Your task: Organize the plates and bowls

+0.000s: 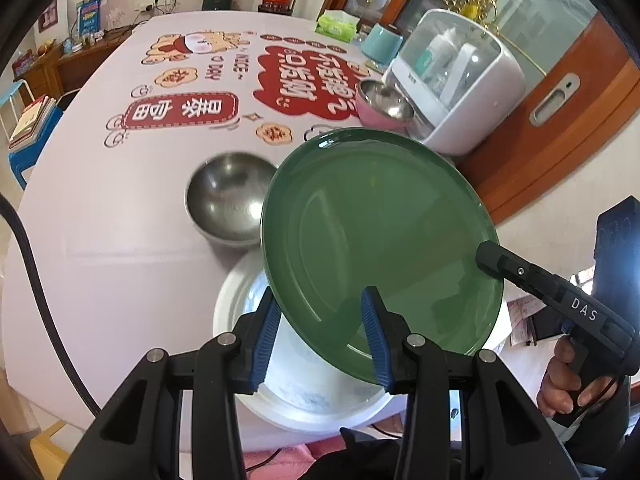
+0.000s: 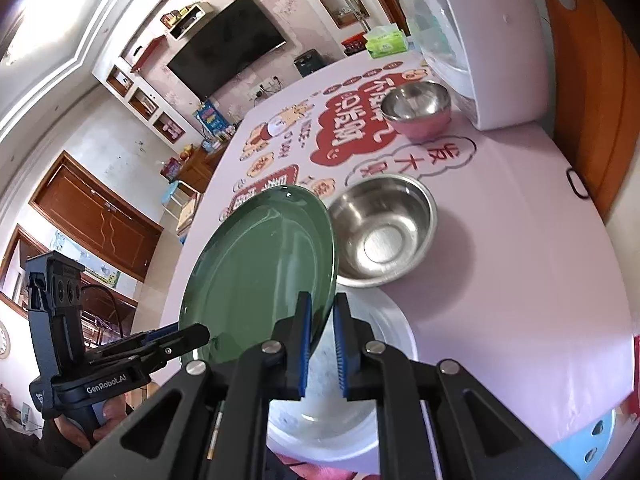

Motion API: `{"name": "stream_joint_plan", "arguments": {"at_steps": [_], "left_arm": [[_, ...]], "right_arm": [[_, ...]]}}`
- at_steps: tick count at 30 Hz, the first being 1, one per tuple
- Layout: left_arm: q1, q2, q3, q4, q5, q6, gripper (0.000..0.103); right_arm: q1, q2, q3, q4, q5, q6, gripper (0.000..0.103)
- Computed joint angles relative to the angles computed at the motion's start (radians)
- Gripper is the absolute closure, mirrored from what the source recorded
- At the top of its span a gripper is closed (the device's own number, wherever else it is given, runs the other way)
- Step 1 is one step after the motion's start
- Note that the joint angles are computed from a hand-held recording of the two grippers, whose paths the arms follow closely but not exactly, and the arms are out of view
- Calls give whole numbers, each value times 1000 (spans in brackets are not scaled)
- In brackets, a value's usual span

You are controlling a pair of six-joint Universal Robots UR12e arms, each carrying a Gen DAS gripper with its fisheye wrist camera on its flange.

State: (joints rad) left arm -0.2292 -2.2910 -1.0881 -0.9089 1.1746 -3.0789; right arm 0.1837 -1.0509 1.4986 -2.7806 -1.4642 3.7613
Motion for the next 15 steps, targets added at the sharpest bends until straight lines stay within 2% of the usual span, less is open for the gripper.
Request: {"name": "stream_joint_plan", "arguments": {"at_steps": [9, 15], "left_arm": [[-11, 8, -28, -40, 28, 3, 63], [-21, 3, -25, -109, 85, -2, 63]], "right_arm": [[8, -16, 32, 63, -14, -11, 92], [10, -9, 31, 117, 8, -28, 92]]}}
